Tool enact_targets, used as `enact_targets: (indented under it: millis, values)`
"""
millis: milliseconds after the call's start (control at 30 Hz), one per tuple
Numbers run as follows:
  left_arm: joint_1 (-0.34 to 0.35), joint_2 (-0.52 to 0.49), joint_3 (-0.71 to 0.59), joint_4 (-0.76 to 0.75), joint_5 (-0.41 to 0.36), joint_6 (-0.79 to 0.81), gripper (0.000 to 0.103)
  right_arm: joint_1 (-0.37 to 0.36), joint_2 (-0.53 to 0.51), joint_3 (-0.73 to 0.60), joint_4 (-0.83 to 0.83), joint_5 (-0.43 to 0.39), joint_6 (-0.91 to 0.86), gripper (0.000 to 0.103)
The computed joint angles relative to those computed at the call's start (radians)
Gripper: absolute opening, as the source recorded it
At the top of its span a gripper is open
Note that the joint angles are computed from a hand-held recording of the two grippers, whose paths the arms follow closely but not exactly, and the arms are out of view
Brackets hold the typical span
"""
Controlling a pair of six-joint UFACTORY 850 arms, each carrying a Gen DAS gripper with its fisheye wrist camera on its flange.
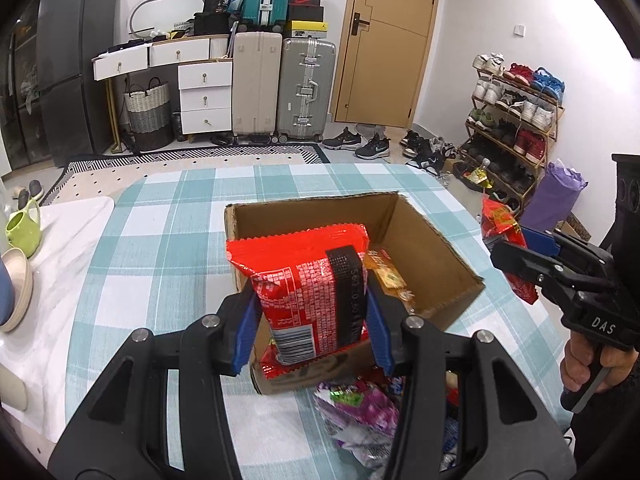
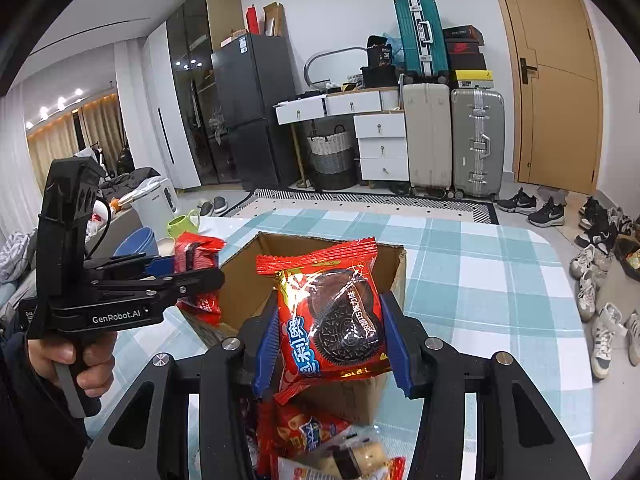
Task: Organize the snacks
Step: 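Carry the red packet and Oreo pack over the cardboard box, then open both grippers to drop the red packet and Oreo pack into the box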
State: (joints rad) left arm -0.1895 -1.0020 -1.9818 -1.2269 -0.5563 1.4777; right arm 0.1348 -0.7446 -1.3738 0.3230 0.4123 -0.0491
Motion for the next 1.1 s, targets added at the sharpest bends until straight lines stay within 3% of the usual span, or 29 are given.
enact_targets:
  millis: [700,800,933,1100]
  values:
    - [-0.061,-0.354,-0.557,0.41,-0.053,-0.469,0.044,-0.023,-0.142,-0.202,0.019,-0.121,-0.03,0.048]
    - [-0.07,-0.392,-0.614,0.467,-0.053,-0.52,0.044,-0.022,-0.152,-0.218,0.023,-0.129,-0.037,0.048]
    - [-0.081,-0.38,-0.578,0.473,-0.009,-0.493,0.044,-0.021,-0.163,-0.236,0.037,-0.133,-0.057,0.048]
    - [-0.084,-0.412,-0.635,0.504,-0.029,-0.535,0.044,-0.024,-0.17,-0.247,0.013,-0.136,-0.028,0.048]
